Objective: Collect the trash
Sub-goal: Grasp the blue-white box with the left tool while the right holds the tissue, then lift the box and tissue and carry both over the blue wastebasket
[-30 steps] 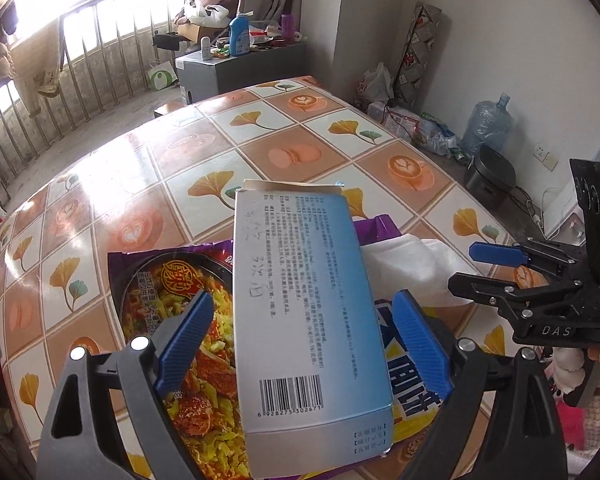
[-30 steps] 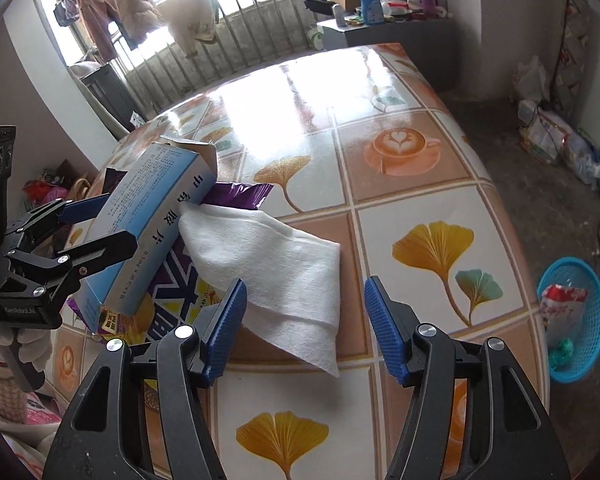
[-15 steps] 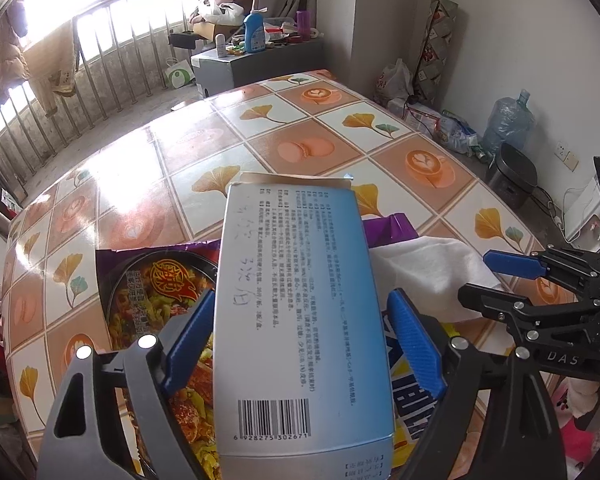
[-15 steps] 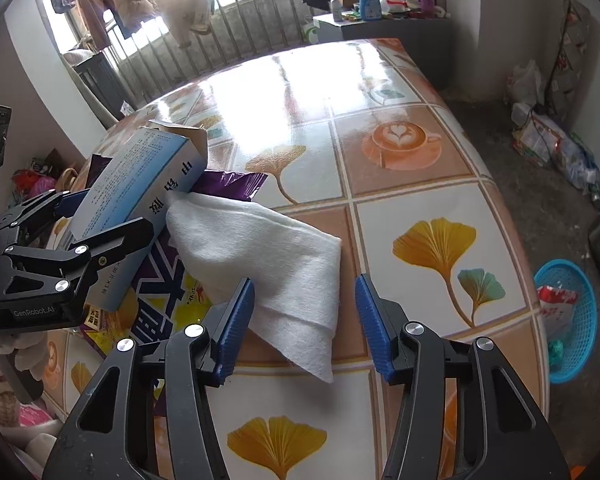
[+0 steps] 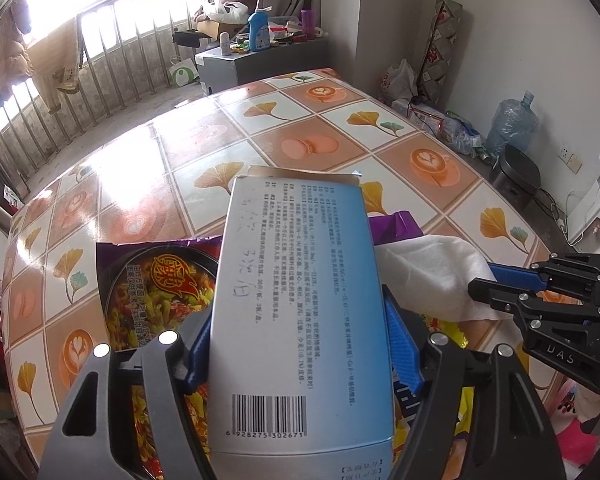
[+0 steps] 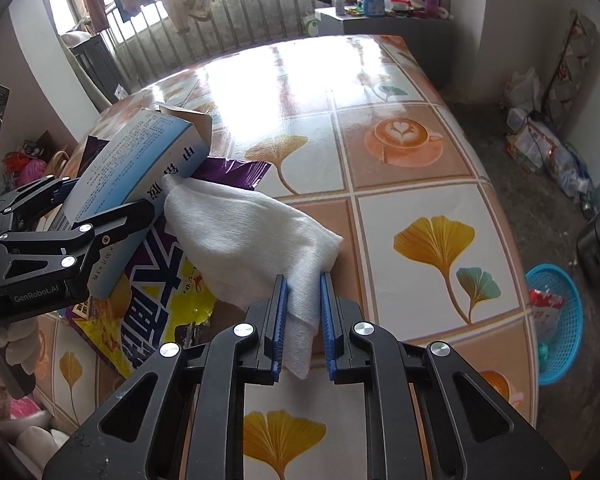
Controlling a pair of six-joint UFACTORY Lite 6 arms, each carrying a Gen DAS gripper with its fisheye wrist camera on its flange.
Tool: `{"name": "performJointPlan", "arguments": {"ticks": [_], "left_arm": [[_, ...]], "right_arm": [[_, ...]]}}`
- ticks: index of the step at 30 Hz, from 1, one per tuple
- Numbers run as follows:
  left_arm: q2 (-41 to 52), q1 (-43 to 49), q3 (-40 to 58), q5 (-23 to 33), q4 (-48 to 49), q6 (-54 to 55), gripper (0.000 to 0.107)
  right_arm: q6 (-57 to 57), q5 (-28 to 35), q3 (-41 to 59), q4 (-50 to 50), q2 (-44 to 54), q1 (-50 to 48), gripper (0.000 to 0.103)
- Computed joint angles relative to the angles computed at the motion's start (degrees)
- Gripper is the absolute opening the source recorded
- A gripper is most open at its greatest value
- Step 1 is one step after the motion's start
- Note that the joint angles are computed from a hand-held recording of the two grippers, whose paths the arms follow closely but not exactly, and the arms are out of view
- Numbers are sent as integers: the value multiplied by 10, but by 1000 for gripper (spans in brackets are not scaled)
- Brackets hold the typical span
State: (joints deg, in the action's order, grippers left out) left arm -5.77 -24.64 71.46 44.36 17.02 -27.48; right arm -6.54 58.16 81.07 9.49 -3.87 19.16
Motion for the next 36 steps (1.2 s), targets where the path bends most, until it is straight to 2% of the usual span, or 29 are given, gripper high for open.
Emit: {"name": "performJointPlan", "arguments": {"ticks": [5, 13, 36], "left_arm": [[-2, -2, -2, -1, 5, -3, 69], [-1, -2, -2, 0, 5, -2, 69], [12, -6, -3, -4, 38, -19, 69]], "right_arm": [[-13, 6, 7, 39, 5, -32, 5], [-22, 8, 16, 61, 8, -78, 4], [-30, 5, -5, 86, 6, -87, 4]]}}
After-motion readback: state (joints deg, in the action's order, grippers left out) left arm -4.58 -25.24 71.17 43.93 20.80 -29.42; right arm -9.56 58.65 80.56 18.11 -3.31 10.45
